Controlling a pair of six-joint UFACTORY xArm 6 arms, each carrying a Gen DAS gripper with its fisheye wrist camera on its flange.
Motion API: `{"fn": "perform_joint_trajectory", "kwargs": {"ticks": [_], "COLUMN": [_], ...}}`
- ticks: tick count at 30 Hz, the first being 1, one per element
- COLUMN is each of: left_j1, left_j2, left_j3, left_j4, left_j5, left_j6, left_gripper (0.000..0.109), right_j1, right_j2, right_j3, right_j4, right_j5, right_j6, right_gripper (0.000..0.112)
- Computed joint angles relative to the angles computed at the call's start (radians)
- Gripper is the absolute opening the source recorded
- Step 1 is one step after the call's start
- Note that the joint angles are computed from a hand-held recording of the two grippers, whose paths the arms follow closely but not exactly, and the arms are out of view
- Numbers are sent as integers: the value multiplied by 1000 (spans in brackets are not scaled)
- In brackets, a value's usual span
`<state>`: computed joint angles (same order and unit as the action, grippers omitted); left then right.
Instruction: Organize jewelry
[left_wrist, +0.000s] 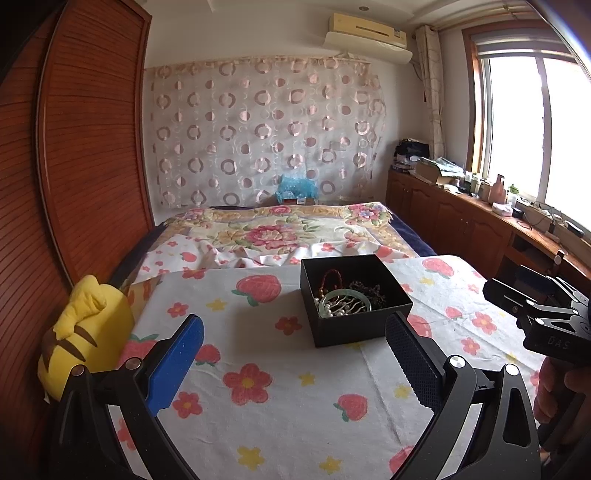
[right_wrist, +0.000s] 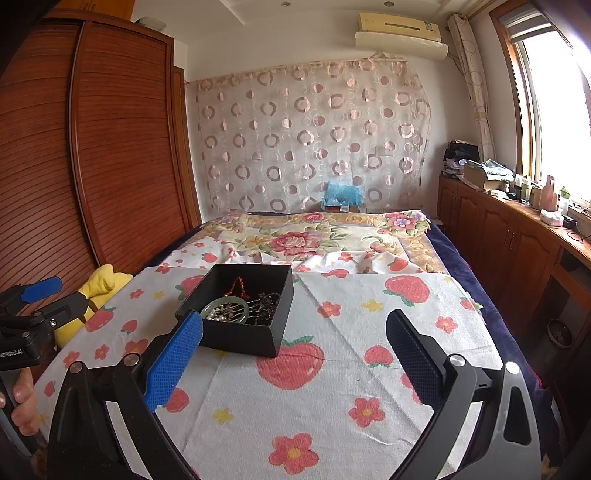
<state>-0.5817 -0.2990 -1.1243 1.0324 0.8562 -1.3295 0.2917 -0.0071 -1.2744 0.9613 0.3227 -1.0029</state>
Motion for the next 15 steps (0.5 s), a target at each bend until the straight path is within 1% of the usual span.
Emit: {"fn": "perform_joint_trajectory", "kwargs": {"ticks": [15], "left_j1": [-4], "left_j2": [5], "left_j3": [-5], "left_j4": [6], "left_j5": [3], "left_j6": [-5], "left_gripper": [95], "right_j1": [0], "right_j2": [0], "right_j3": [-1], "right_j4": [1], "right_j5": [0], "right_j6": [0], "right_gripper": [100]}}
